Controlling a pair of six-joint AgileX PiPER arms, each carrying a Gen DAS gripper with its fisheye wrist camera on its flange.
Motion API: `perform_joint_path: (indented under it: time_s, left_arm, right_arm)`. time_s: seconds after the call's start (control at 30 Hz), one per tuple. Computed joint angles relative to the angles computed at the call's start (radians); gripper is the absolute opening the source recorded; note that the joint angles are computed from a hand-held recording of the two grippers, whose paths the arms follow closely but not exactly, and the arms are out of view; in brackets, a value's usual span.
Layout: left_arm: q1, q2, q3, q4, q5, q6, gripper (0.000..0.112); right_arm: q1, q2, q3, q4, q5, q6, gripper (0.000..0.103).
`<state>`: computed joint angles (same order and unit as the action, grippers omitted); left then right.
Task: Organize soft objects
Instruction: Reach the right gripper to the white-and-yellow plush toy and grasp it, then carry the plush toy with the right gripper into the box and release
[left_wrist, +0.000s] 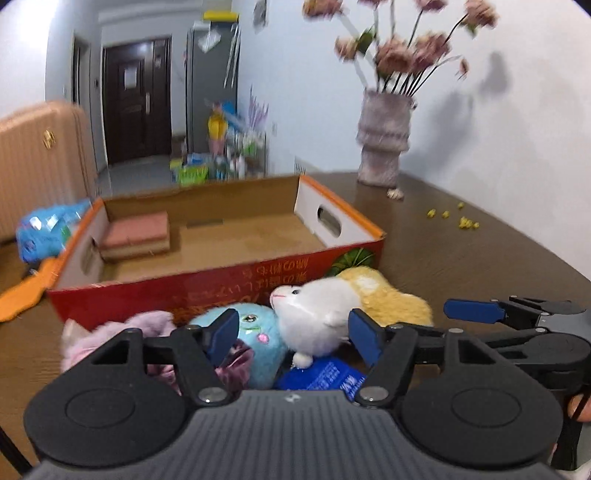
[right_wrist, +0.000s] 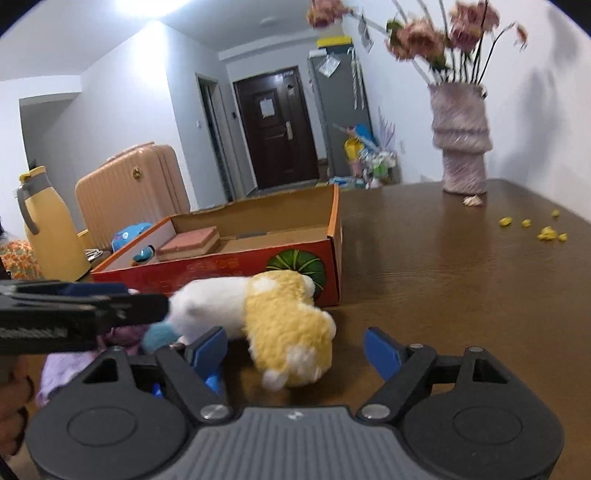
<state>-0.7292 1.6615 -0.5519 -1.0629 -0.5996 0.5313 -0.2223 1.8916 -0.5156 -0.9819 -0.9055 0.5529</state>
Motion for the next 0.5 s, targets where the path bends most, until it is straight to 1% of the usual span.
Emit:
perform_joint_path:
  time_s: [0.03,0.1,0.13,0.17,0.2,0.23,0.27,0.3,0.37,0.43,0.5]
  left_arm:
    - [0.032,0.023,-0.015,0.050,0.030,-0.040,0.068]
    - [0.074,0.060,-0.033,0.149,0.057,-0.125,0.067]
    - [0.082,0.070,-0.037,0.175,0.063,-0.149,0.065]
    - [0.084,0.078,-0.033,0.223,0.062,-0.199,0.061]
    - [0.089,0.088,-0.031,0.263,0.058,-0.233,0.058]
    - [0.086,0.091,-0.032,0.273,0.057,-0.238,0.047]
    - [0.089,0.090,-0.034,0.287,0.071,-0.251,0.046]
    - [0.084,0.087,-0.035,0.285,0.076,-0.259,0.045]
    - [0.067,0.060,-0.015,0.294,0.071,-0.280,0.045]
    - [0.022,0.009,0.026,0.276,0.041,-0.275,0.045]
    - [-0.054,-0.057,0.064,0.191,0.005,-0.215,0.045]
  right_arm:
    - [0.008,0.024,-0.035,-0.011,0.010,0.019,0.078]
    - [0.020,0.073,-0.108,-0.051,0.036,0.077,0.073]
    - [0.021,0.094,-0.141,-0.088,0.047,0.121,0.071]
    - [0.015,0.115,-0.170,-0.137,0.048,0.173,0.063]
    - [0.002,0.136,-0.202,-0.207,0.039,0.245,0.052]
    - [-0.008,0.148,-0.212,-0.248,0.017,0.277,0.052]
    - [-0.010,0.145,-0.207,-0.248,0.016,0.269,0.051]
    - [-0.002,0.126,-0.181,-0.215,0.027,0.221,0.050]
    - [0.003,0.085,-0.108,-0.124,0.019,0.108,0.049]
    - [-0.011,0.024,-0.028,-0.075,-0.003,0.045,0.049]
    - [-0.041,-0.055,0.066,-0.042,-0.037,-0.015,0.048]
